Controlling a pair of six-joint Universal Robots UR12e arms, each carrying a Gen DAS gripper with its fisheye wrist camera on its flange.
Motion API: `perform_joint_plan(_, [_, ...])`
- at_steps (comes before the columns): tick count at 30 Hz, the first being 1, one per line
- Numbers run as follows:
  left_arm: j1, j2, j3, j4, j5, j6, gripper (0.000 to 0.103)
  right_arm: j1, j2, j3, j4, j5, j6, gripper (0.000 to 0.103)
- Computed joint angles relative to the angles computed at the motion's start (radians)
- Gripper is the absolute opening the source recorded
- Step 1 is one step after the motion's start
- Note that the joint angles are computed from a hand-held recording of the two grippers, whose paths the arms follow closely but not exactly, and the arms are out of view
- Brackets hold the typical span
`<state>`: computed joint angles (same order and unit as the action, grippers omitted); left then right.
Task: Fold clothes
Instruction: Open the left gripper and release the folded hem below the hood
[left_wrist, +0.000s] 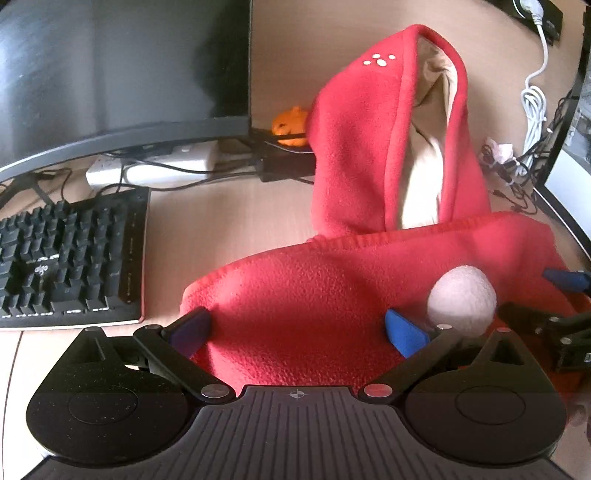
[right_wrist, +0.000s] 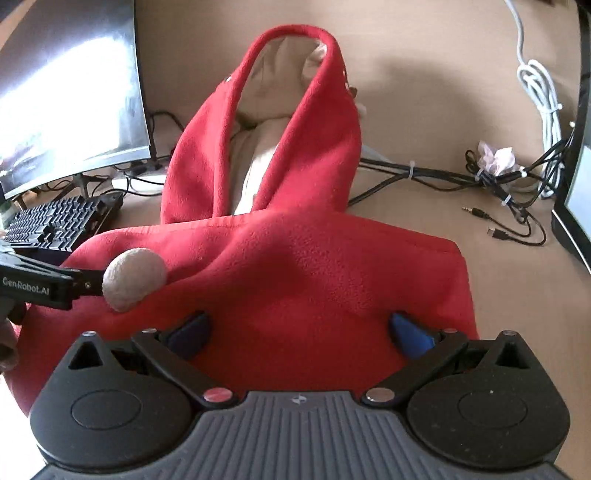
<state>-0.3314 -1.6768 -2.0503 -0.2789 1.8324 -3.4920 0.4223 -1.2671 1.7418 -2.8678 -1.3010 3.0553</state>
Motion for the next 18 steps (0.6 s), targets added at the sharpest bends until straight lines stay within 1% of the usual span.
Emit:
perform_joint_plan(5, [-0.001, 0.002, -0.005, 0.002, 0.000, -0.004, 0.103, 0.000, 0.003, 0.010, -0.022, 0.007, -0.026, 0.103])
perform_joint_plan(8, [0.011, -0.001, -0.009, 0.008, -0.029, -0.011, 0.103, 0.005, -0.004, 0.011, -0.001, -0.001, -0.012, 0.103])
perform_joint_plan(11, [0.014, 0.009, -0.012, -0.014, -0.050, -0.015, 0.103, 0.004, -0.038, 0.044, 0.029, 0.012, -0.019, 0.103])
perform_joint_plan(15, [0.008, 0.049, -0.047, -0.034, -0.082, -0.003, 0.103, 0.013, -0.091, 0.100, 0.047, 0.011, -0.032, 0.103])
perform_joint_plan(17, [0.010, 0.069, -0.074, -0.018, -0.101, 0.005, 0.103, 0.021, -0.101, 0.106, 0.043, -0.013, -0.053, 0.103])
perform_joint_plan(18, [0.014, 0.075, -0.082, -0.006, -0.110, 0.005, 0.103, 0.031, -0.104, 0.105, 0.022, -0.044, -0.054, 0.103])
